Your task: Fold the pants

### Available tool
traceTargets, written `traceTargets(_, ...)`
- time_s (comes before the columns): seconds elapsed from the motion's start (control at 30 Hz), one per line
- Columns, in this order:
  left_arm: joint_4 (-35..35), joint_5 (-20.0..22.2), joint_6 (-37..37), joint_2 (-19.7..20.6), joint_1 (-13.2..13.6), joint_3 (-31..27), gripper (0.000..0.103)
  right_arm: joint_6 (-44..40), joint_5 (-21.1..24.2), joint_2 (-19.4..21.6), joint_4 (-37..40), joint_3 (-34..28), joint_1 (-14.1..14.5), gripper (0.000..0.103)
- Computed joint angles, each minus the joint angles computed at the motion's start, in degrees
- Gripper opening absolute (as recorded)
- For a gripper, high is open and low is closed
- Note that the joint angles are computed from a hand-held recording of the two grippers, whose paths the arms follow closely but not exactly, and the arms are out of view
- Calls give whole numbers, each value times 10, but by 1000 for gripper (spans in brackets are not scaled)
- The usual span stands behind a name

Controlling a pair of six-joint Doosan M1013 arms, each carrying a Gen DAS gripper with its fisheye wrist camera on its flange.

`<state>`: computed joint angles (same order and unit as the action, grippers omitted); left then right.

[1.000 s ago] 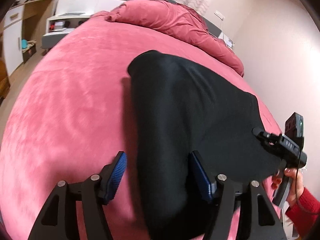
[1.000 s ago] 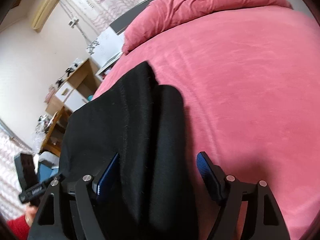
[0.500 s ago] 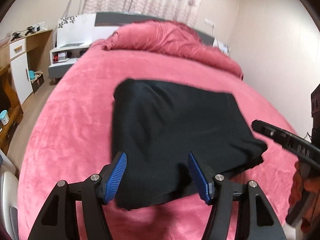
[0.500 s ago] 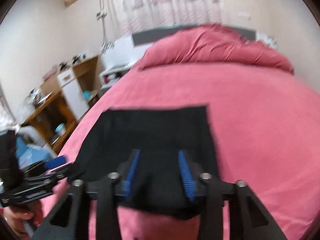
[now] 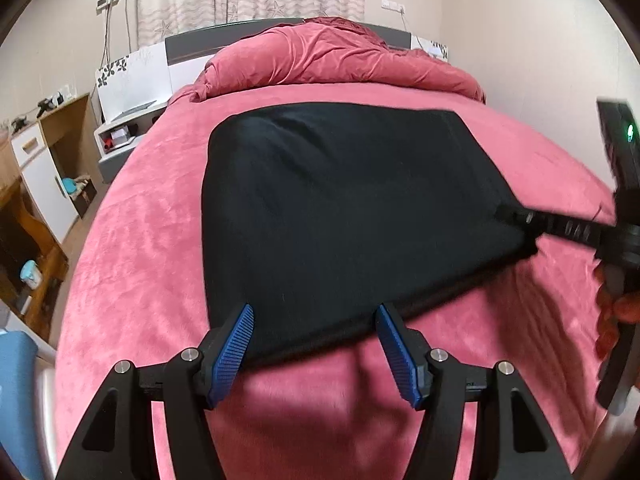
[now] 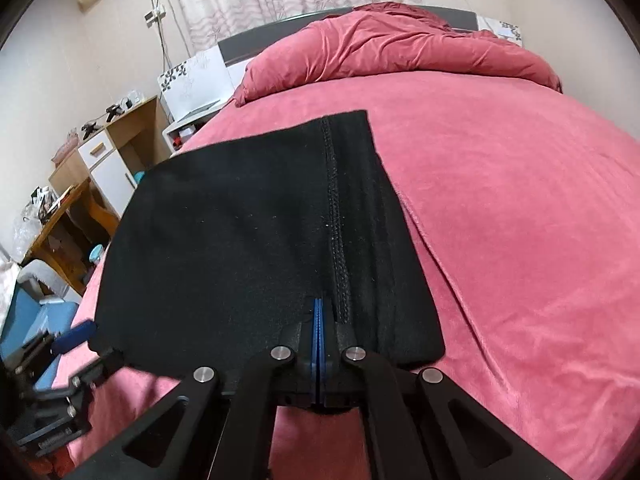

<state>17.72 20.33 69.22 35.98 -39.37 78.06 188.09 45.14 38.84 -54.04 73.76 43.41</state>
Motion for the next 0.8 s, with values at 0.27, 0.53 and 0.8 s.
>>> traceTargets(0.27, -28, 15, -39, -38, -4, 56, 64, 78, 89, -17, -67, 16, 61, 60)
traceTargets(0.53, 143, 42, -269, -83, -24, 103, 66, 59, 129, -11, -41, -4, 92, 84)
traceTargets(0.8, 267, 63, -389, -118, -42, 136, 66, 32, 200, 7, -55, -40, 117, 103)
